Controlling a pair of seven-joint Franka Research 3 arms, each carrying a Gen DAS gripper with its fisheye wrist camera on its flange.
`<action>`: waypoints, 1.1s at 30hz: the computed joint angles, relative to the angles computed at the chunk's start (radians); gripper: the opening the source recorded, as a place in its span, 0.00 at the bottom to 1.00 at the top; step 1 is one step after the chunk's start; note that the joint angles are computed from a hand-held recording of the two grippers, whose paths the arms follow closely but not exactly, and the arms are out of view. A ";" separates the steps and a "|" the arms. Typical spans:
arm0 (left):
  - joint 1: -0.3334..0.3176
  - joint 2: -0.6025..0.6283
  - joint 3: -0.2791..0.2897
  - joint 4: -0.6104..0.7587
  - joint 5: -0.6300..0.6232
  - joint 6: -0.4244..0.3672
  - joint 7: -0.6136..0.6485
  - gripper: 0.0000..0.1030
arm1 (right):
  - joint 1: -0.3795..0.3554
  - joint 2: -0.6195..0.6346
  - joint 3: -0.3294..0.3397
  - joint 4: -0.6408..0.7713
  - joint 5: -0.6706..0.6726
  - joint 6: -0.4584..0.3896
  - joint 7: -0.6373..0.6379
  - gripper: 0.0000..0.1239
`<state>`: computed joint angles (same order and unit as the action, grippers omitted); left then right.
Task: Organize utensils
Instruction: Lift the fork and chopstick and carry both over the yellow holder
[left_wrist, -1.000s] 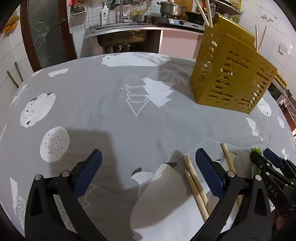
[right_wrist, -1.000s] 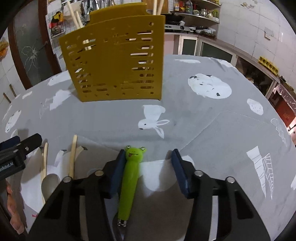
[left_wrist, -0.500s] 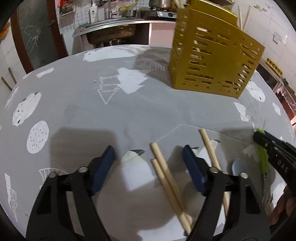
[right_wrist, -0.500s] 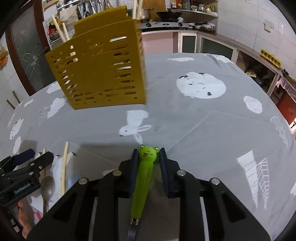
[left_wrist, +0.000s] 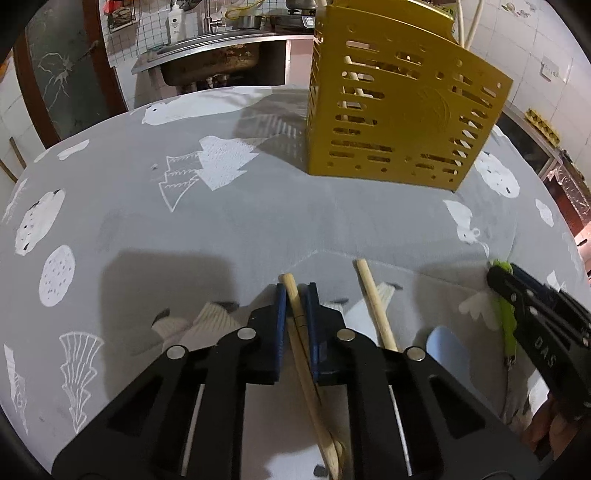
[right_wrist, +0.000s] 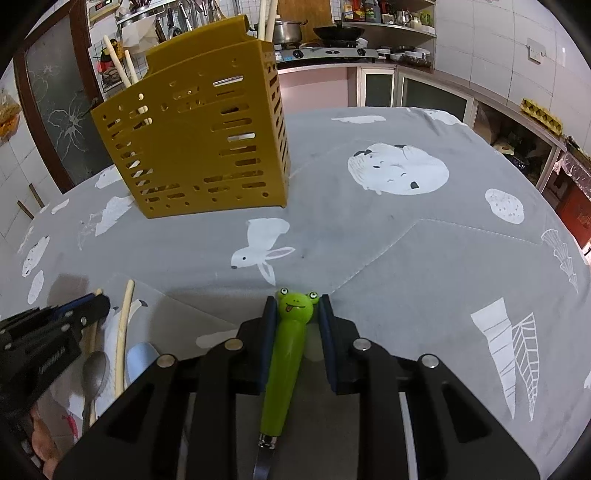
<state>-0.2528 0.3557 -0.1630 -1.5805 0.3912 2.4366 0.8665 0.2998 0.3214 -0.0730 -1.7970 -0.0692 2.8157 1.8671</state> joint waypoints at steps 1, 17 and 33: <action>0.002 0.006 -0.001 0.008 -0.005 -0.002 0.005 0.08 | 0.001 0.000 -0.001 0.000 -0.002 0.001 0.001 0.19; -0.002 -0.012 0.017 0.002 0.013 0.090 0.007 0.07 | 0.043 -0.056 -0.077 -0.060 -0.102 0.176 0.114 0.17; -0.037 -0.160 0.078 -0.115 0.444 0.339 -0.311 0.05 | 0.421 -0.085 -0.541 -0.120 -0.302 0.425 0.356 0.15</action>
